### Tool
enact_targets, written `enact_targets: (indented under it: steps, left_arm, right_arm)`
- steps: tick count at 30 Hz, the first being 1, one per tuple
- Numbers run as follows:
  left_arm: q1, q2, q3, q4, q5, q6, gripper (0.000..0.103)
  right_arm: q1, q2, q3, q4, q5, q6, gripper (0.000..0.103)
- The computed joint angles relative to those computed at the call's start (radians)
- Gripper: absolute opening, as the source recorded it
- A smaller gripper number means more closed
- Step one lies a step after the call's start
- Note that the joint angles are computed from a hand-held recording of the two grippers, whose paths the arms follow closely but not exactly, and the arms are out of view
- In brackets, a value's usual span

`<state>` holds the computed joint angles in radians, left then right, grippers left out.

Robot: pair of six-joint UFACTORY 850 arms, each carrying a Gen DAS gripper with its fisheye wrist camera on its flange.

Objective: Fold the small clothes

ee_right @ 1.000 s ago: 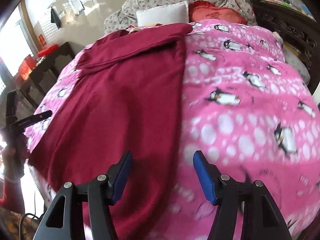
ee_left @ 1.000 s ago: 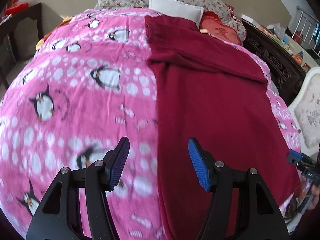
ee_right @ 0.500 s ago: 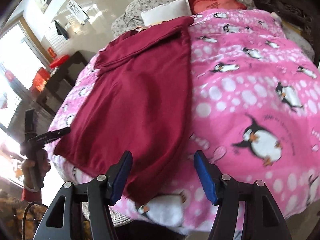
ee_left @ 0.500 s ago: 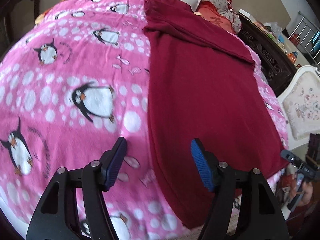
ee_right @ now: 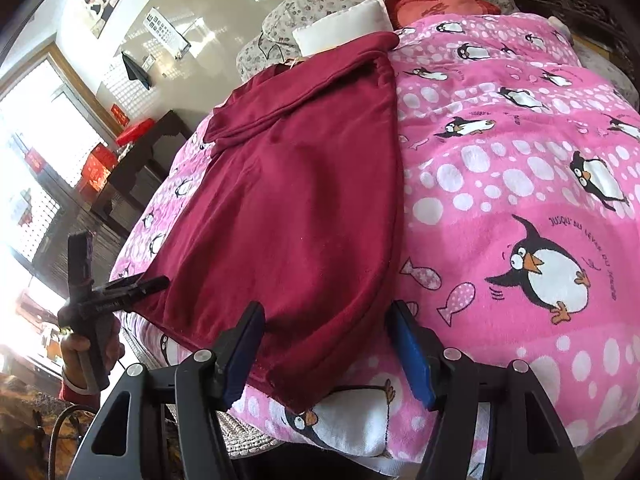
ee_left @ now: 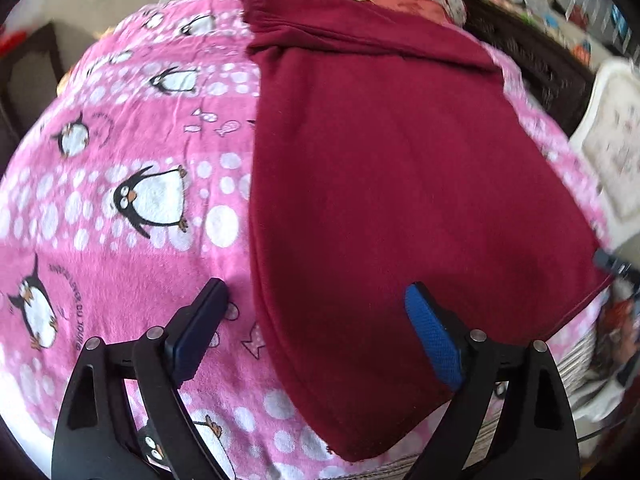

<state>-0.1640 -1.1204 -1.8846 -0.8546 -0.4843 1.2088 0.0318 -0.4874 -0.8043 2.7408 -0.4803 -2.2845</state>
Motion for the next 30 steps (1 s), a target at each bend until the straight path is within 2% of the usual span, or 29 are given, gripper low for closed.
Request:
enact_targets:
  steps: [6, 9, 14, 17, 19, 21, 23, 25, 26, 27, 28, 30]
  left_arm:
    - [0.011, -0.004, -0.006, -0.008, -0.041, 0.014, 0.09]
    - [0.005, 0.007, 0.013, 0.007, -0.016, 0.002, 0.09]
    - [-0.004, 0.01, 0.018, 0.026, 0.005, -0.028, 0.091]
    - [-0.007, 0.01, 0.019, 0.017, 0.012, -0.022, 0.091]
    - [-0.008, 0.011, 0.023, 0.005, 0.017, -0.008, 0.091]
    - [-0.006, 0.013, 0.03, -0.032, 0.019, 0.025, 0.089]
    - [0.002, 0.027, 0.058, -0.115, 0.023, 0.107, 0.072]
    - [0.013, 0.03, 0.058, -0.142, -0.021, 0.13, 0.037]
    - [0.023, 0.02, 0.035, -0.124, -0.07, 0.106, 0.028]
    - [0.031, 0.001, -0.002, -0.093, -0.131, 0.066, 0.014]
    - [0.042, -0.031, -0.065, -0.062, -0.217, 0.009, 0.013]
    - [0.055, -0.078, -0.164, -0.037, -0.312, -0.063, 0.011]
  right_arm:
    - [-0.003, 0.007, 0.005, -0.038, -0.006, 0.028, 0.062]
    - [0.006, 0.004, -0.001, -0.03, 0.007, -0.007, 0.062]
    - [0.005, 0.001, -0.006, -0.045, 0.009, -0.007, 0.056]
    - [0.005, 0.001, -0.005, -0.05, 0.004, -0.007, 0.049]
    - [0.005, 0.002, -0.006, -0.067, 0.007, -0.01, 0.034]
    - [-0.001, 0.002, -0.003, -0.109, -0.008, 0.011, 0.024]
    - [-0.016, -0.005, 0.001, -0.171, -0.058, 0.074, 0.021]
    - [-0.029, -0.012, 0.001, -0.212, -0.1, 0.113, 0.019]
    - [-0.036, -0.012, 0.001, -0.241, -0.131, 0.131, 0.019]
    - [-0.046, -0.009, 0.001, -0.272, -0.177, 0.147, 0.018]
    - [-0.056, -0.005, -0.001, -0.293, -0.227, 0.155, 0.018]
    - [-0.068, 0.007, -0.012, -0.305, -0.291, 0.142, 0.018]
